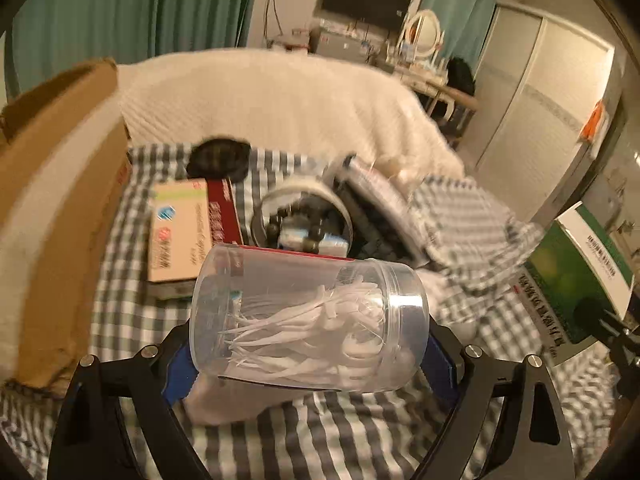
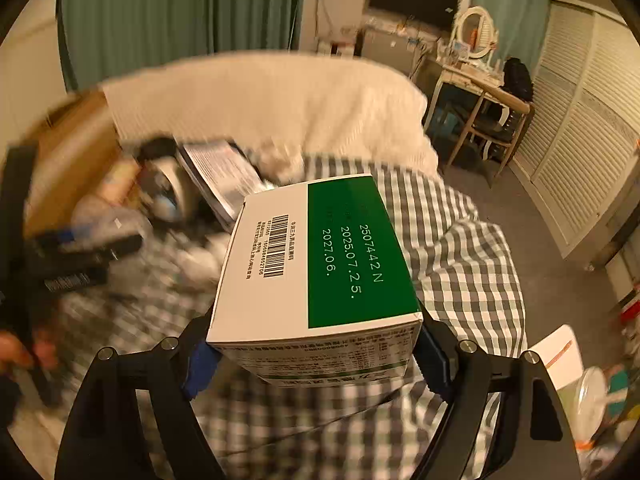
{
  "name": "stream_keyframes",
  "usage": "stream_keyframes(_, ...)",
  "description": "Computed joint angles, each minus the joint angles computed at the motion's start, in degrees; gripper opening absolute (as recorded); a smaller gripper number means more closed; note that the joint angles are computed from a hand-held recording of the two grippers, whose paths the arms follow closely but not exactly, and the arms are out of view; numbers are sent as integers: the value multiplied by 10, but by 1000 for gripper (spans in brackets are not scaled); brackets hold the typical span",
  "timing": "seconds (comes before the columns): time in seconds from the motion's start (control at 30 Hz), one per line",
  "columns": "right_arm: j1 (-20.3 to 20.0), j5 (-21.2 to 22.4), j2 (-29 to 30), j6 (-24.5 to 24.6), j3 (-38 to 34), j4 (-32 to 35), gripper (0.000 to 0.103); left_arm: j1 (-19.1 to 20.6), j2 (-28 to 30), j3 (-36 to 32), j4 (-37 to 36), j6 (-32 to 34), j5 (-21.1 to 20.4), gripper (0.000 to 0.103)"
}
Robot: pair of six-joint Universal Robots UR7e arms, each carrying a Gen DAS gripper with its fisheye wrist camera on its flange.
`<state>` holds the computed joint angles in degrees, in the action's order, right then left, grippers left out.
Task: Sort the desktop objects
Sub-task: 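Drop the clear jar with the left tool while the right tool drops the green box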
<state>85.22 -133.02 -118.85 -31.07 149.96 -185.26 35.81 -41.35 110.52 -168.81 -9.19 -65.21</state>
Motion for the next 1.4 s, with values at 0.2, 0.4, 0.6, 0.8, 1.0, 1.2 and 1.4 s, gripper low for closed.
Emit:
stream_keyframes(0.2,182,-97,65,113,-28,13,81,-8,-82,2,-4,29,2,92)
stream_keyframes(0.4,306,-113,204,178,-115,17,81,14,-142,-74,40,115,65,92)
stream_keyframes(0.6,347,-61,370,181,-223,-6,81,62,-142,-136,82,172,140,92)
stream_keyframes(0.8,319,3,481,231,-288,12,81,126,-111,-182,115,175,167,92)
stream_keyframes(1.0,284,71,513,266,-297,13,85,144,-126,-150,113,169,169,94)
stream_keyframes(1.2,278,96,491,271,-280,-37,102,122,-140,-130,79,213,160,103)
stream_keyframes(1.4,306,23,412,251,-247,-44,102,63,-165,-99,83,183,119,103)
